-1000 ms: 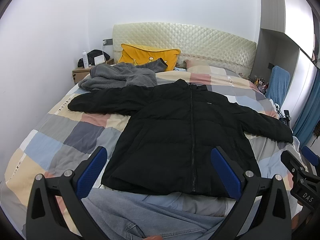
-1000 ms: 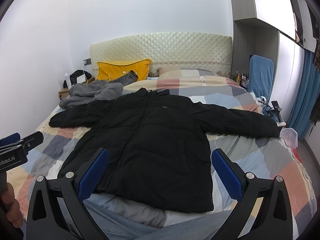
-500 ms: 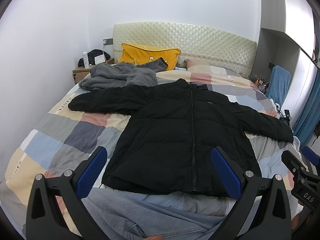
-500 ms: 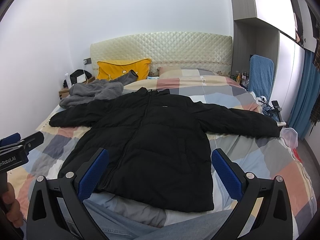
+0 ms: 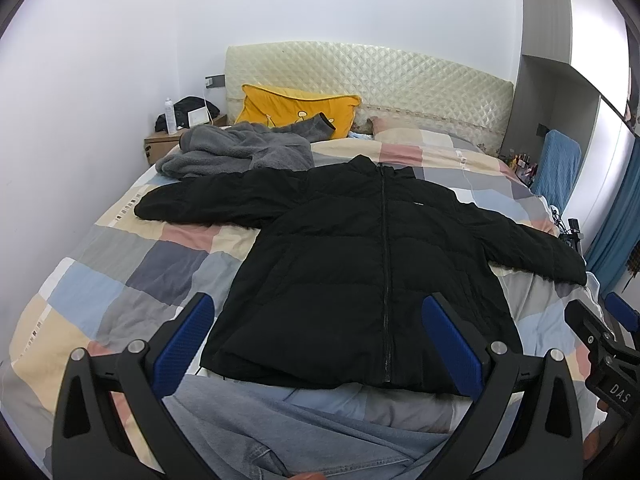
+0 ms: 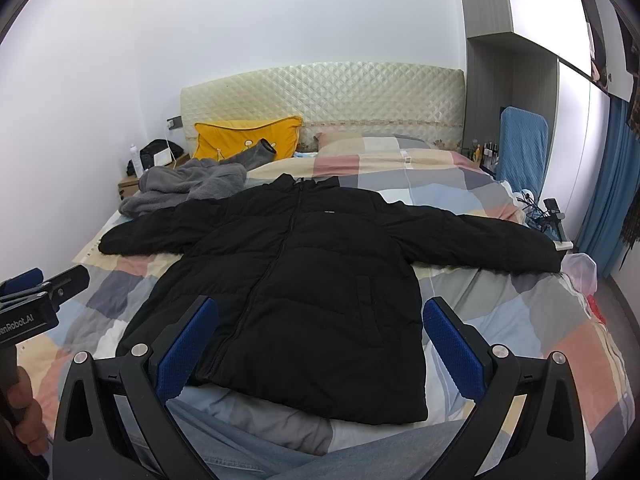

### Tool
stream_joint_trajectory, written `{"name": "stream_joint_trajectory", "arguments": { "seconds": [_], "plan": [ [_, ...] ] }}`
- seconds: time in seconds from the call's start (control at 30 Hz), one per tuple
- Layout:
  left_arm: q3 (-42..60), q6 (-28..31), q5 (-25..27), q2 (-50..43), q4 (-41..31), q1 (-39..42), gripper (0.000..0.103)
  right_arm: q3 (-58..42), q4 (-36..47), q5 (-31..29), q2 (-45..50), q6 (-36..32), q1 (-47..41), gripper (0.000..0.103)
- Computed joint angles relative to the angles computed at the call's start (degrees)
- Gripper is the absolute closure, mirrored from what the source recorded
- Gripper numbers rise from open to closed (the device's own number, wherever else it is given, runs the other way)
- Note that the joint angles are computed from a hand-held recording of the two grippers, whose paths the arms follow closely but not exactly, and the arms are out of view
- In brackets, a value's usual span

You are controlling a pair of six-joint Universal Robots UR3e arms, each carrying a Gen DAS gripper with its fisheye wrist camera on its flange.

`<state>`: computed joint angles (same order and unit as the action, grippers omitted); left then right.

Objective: Fold large clothes

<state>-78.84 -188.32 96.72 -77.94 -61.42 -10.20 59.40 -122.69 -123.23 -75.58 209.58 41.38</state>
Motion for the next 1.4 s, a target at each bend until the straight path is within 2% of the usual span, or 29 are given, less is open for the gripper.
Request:
{"name": "stream_joint_trajectory", "arguments": {
  "seconds": [0.33,0.6,0.73,0.93,1.13,1.3,1.4],
  "plan": [
    [-0.3,0.7,-0.7,-1.0,1.3,0.6,0.0,1.3,-1.2,1.7,-0.6,-0.6,-1.2,0.0],
    [3.9,0.6,1.2,-8.0,5.9,-2.3,0.0,3.4,-2.6,2.1,-3.3,-3.6,-6.0,0.0],
    [7.8,1.5,-2.2,-11.8,7.2,-1.4,0.0,6.1,-4.9,2.3,-6.5,-5.9,-9.8,0.0],
    [16.9,2.4,-3.6,-18.4,7.0,-1.9,0.0,8.2,-6.3,4.2,-10.4,-11.5,-17.8,0.0],
    [33.2,3.2,-3.6,-27.1,3.3,-3.3,0.0,6.3,-6.3,8.8,-11.9,-17.5,-28.1,0.0],
    [54.5,3.9,-5.0,-39.2,-3.5,-4.7,0.0,5.5,-7.0,17.6,-11.6,-21.1,-39.5,0.0],
    [59.2,4.8,-6.9,-43.2,-2.9,-4.7,0.0,7.3,-9.4,21.9,-10.8,-23.1,-45.3,0.0]
  ]
}}
